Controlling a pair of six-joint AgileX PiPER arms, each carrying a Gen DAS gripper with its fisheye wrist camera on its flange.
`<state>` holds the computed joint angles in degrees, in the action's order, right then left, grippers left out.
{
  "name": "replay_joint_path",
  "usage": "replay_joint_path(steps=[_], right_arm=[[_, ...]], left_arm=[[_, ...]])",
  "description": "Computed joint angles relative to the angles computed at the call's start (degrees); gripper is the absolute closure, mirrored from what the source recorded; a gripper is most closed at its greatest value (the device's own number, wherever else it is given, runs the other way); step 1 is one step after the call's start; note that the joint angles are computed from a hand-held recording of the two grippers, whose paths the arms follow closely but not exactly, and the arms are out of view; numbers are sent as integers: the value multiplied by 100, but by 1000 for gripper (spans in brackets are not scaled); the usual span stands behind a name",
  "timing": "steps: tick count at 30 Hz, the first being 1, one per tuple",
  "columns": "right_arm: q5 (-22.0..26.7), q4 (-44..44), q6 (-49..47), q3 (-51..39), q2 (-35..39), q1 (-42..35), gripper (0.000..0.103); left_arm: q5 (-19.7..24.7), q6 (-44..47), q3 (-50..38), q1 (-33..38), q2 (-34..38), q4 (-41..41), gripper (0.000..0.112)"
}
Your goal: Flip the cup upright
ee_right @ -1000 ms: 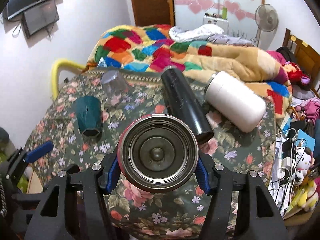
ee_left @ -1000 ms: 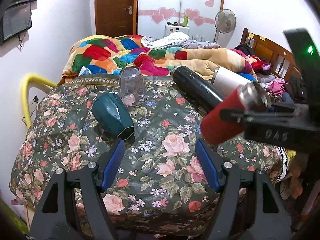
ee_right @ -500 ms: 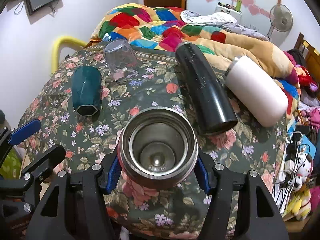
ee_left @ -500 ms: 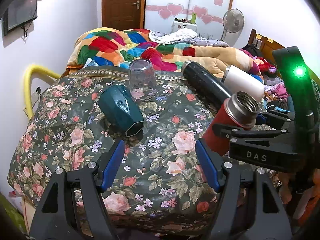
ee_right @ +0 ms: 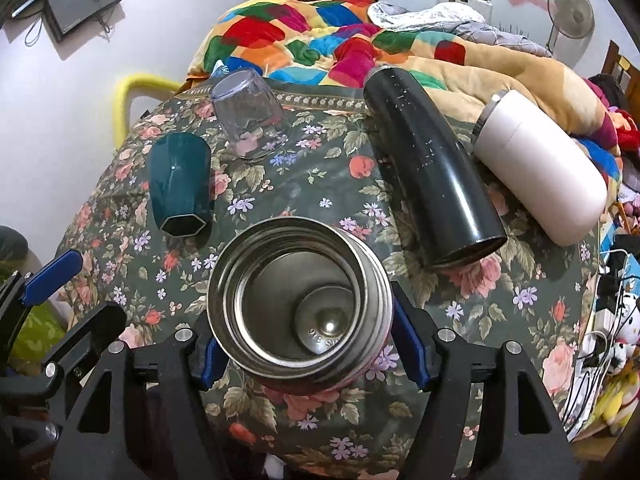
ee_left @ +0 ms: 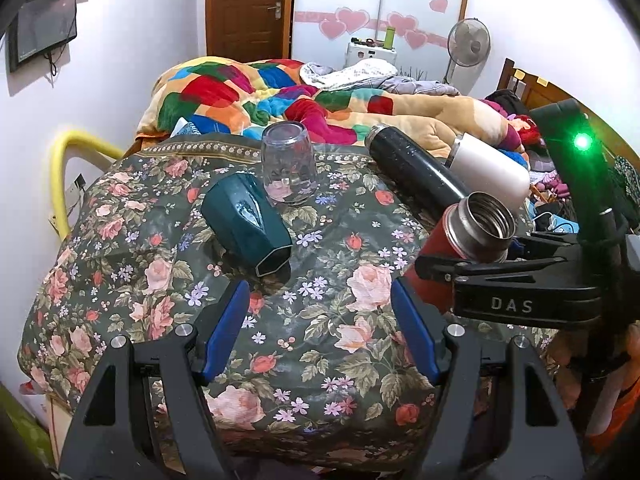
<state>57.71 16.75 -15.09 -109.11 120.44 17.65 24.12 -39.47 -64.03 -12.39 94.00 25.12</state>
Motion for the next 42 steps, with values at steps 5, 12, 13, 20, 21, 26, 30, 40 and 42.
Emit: replay_joint_path(steps=[5, 12, 13, 20, 21, 26, 30, 40, 42], right_arm=[[-65, 192, -208, 349, -365, -103, 37], [-557, 587, -775, 1601, -1637, -491, 37], [-614, 669, -857, 1765, -1833, -583, 37], [-1087, 1592, -1475, 2718, -3370, -1359, 37], [-1160, 1694, -1534, 2799, -3553, -1411, 37], [-1711, 2245, -1937, 3290, -4597, -1583, 37], [-2172, 2614, -2249, 3648, -5269, -1568, 36], [-3653, 1736, -1466, 4468, -6131, -793, 5], [-3807, 1484, -1204, 4557, -6168, -713, 0]], left_arm=[[74, -162, 3, -143, -178, 134, 40], [367, -548, -83, -567, -670, 580, 40], [434, -641, -101, -667, -781, 692, 40], [1015, -1754, -224, -1556, -1599, 1957, 40], [1155, -1972, -248, -1746, -1740, 2219, 39], [2042, -3082, -283, -2809, -2280, 3688, 32], [3064, -3875, -217, -3844, -2576, 4867, 24], [4346, -4329, -120, -5005, -2861, 5603, 9], [4424, -4385, -74, -5073, -2916, 5559, 9]])
